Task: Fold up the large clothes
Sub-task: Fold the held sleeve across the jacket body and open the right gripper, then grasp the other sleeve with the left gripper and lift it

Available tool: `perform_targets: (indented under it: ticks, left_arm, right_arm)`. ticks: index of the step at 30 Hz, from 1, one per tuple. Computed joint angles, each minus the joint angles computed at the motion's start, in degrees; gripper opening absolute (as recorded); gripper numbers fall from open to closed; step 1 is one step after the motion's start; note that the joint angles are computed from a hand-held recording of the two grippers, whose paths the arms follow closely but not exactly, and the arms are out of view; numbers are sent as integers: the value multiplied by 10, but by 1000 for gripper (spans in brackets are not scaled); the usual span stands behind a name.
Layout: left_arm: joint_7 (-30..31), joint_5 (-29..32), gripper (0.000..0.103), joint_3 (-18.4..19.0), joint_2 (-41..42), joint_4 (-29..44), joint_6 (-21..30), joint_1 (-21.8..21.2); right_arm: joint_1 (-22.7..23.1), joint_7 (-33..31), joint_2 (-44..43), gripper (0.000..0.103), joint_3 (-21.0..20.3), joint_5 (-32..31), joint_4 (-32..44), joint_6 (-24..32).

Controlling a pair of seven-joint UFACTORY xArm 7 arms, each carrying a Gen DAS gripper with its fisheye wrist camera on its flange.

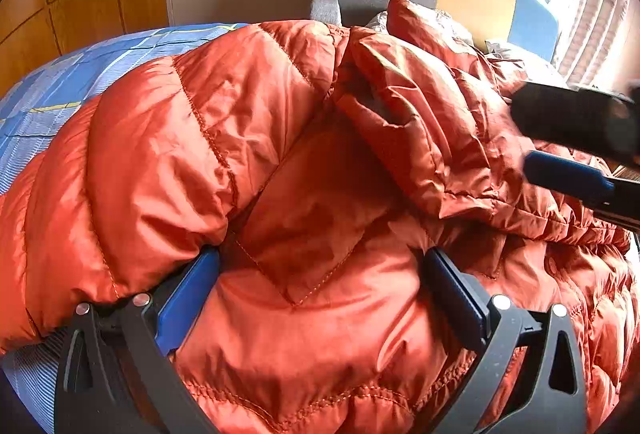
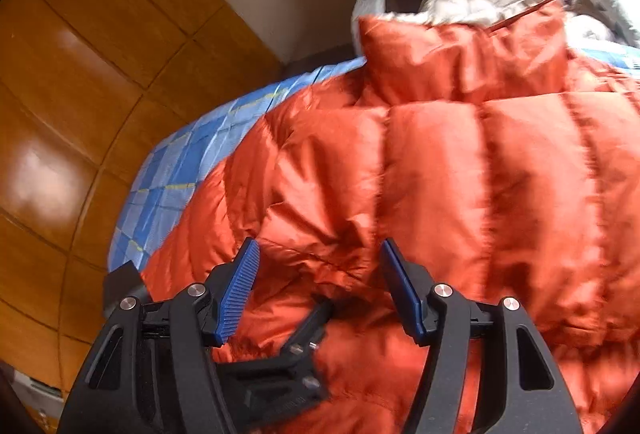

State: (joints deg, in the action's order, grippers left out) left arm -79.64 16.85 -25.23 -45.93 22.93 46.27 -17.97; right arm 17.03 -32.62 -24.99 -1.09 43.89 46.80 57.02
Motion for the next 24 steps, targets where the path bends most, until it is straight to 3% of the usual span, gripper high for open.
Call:
perform_targets:
  ticks: [7, 13, 16, 24]
  left_arm:
    - [-4, -9, 101, 5, -34, -19, -7, -7]
    - [-13, -18, 100, -4, -84, -30, 1, -15]
    - [-12, -22, 92, -3, -100, -30, -10, -15]
    - [21, -23, 90, 19, -76, -4, -80, 23]
  right_arm:
    - [-70, 5, -35, 63, -47, -47, -17, -57]
    - [-129, 12, -4, 63, -95, -77, -3, -95]
    - [-145, 8, 18, 59, -100, -78, 1, -103]
    - [-151, -16, 24, 59, -89, -68, -16, -120]
